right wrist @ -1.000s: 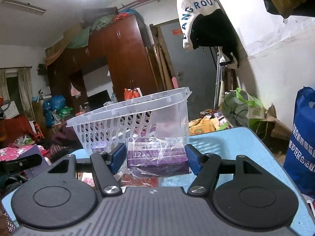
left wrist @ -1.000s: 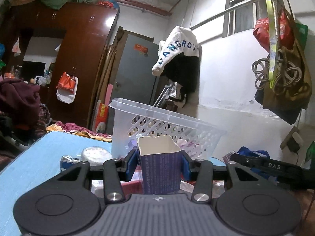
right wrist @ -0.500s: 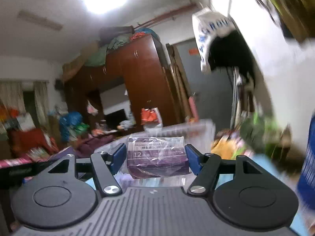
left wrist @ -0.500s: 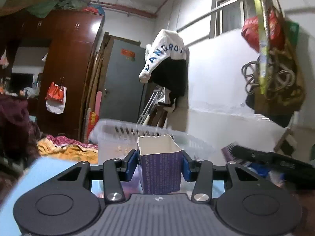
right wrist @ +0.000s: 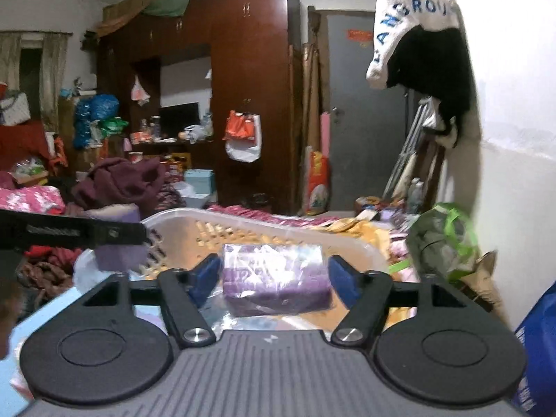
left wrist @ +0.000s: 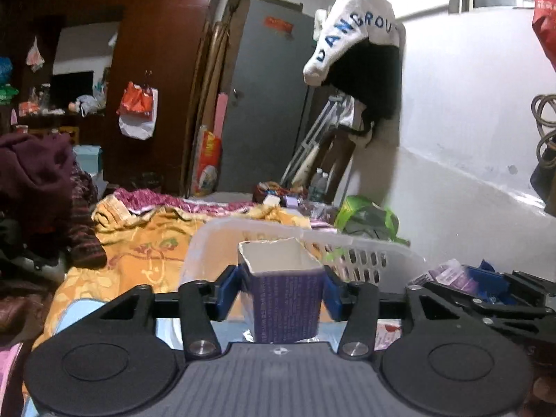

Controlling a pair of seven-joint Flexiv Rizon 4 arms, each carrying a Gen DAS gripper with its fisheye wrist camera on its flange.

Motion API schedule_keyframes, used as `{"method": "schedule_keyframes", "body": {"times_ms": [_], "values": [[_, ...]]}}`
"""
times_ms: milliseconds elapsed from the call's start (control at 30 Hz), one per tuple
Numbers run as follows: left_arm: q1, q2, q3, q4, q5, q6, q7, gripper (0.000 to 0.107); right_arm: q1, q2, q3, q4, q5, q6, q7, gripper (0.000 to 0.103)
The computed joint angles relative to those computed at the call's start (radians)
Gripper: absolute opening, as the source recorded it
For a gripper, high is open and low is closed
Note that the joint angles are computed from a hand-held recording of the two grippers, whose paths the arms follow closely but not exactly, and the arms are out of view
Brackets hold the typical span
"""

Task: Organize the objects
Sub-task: 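Lower the cup and the purple box into the basket and open both tools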

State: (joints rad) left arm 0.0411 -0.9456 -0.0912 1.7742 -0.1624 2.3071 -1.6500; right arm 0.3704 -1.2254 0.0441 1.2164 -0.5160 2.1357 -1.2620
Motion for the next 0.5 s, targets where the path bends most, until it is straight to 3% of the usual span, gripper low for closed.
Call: {"method": "schedule_keyframes", "body": {"times_ms": [33,67,100,167,200,267,367,500], "values": [[0.022,0.001,-0.018,0.004,0.031,0.000,-0.013,0.073,0.013,0.005,-0.012,0.017,0.039,0.025,-0.017,0.088],[0.041,0.001,-0.030,0.016,0.066,0.019,-0.028,0.073,0.040,0.020,-0.046,0.051,0.109,0.077,-0.045,0.099],[0.048,0.002,-0.031,0.040,0.092,0.064,-0.042,0.073,0.056,0.033,-0.063,0.086,0.161,0.130,-0.075,0.103],[0.041,0.008,-0.014,0.102,0.129,0.171,-0.055,0.076,0.042,0.053,-0.050,0.191,0.174,0.283,-0.117,0.103],[0.036,0.004,0.001,0.149,0.156,0.264,-0.059,0.085,0.027,0.057,-0.038,0.244,0.159,0.344,-0.122,0.103],[-0.014,-0.023,0.039,0.234,0.111,0.435,-0.037,0.091,-0.022,0.057,-0.007,0.353,0.102,0.436,-0.090,0.103],[-0.055,-0.103,0.056,0.354,0.046,0.675,-0.023,0.096,-0.090,0.042,0.008,0.454,-0.010,0.429,-0.003,0.103],[-0.015,-0.198,0.029,0.404,0.071,0.763,-0.063,0.096,-0.099,0.016,0.017,0.467,0.015,0.385,0.045,0.103]]}}
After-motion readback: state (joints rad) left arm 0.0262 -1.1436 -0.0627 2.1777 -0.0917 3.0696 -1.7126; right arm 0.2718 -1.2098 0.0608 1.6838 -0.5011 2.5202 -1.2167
